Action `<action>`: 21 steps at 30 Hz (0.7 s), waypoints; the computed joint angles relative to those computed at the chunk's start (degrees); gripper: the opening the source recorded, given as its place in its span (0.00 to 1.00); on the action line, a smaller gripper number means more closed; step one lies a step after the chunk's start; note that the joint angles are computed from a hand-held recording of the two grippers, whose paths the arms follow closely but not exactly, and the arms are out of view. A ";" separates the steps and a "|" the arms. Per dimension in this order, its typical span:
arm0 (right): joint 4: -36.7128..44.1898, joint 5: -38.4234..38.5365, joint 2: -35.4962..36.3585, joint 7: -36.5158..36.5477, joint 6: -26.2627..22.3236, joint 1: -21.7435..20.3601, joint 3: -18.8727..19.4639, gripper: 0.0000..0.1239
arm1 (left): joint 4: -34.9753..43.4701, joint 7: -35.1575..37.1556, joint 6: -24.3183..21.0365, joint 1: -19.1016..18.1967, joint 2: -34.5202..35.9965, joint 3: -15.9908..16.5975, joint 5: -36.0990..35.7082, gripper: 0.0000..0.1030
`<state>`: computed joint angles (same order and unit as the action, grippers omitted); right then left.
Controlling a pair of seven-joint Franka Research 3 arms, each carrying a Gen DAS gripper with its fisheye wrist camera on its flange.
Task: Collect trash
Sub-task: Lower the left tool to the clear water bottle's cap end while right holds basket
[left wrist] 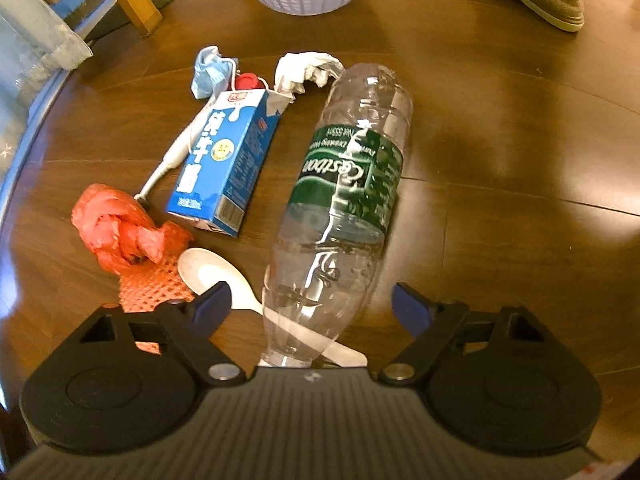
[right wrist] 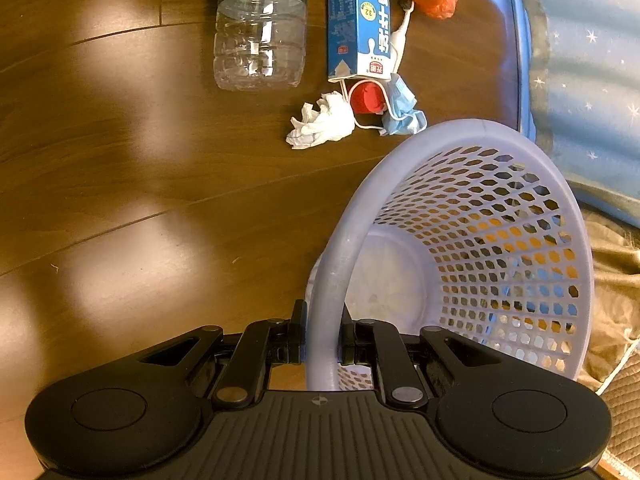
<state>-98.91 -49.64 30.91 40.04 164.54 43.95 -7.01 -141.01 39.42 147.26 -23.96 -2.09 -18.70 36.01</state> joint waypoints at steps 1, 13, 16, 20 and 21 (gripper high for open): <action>0.08 0.13 0.05 -0.11 -0.16 0.01 0.09 0.08 | -0.34 -0.11 0.38 0.01 -0.08 0.02 0.14 0.79; -0.87 -0.16 -0.35 -0.21 -1.05 -0.08 0.40 0.08 | -6.17 3.08 3.74 0.91 -3.44 0.58 -4.00 0.66; -0.38 0.28 0.02 -0.54 -1.46 -0.18 0.77 0.08 | -6.74 4.81 4.36 1.12 -3.86 0.84 -5.96 0.55; -0.41 0.62 0.02 -0.70 -1.70 -0.17 0.91 0.08 | -7.30 6.18 4.89 1.36 -4.39 0.68 -6.70 0.38; -0.51 0.77 -0.09 -0.68 -1.75 -0.19 0.97 0.08 | -7.27 6.40 4.82 1.42 -4.43 0.66 -6.81 0.35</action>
<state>-99.42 -48.87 30.82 39.36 162.79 43.76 -6.04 -148.29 45.81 152.08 -22.54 -6.52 -18.04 29.20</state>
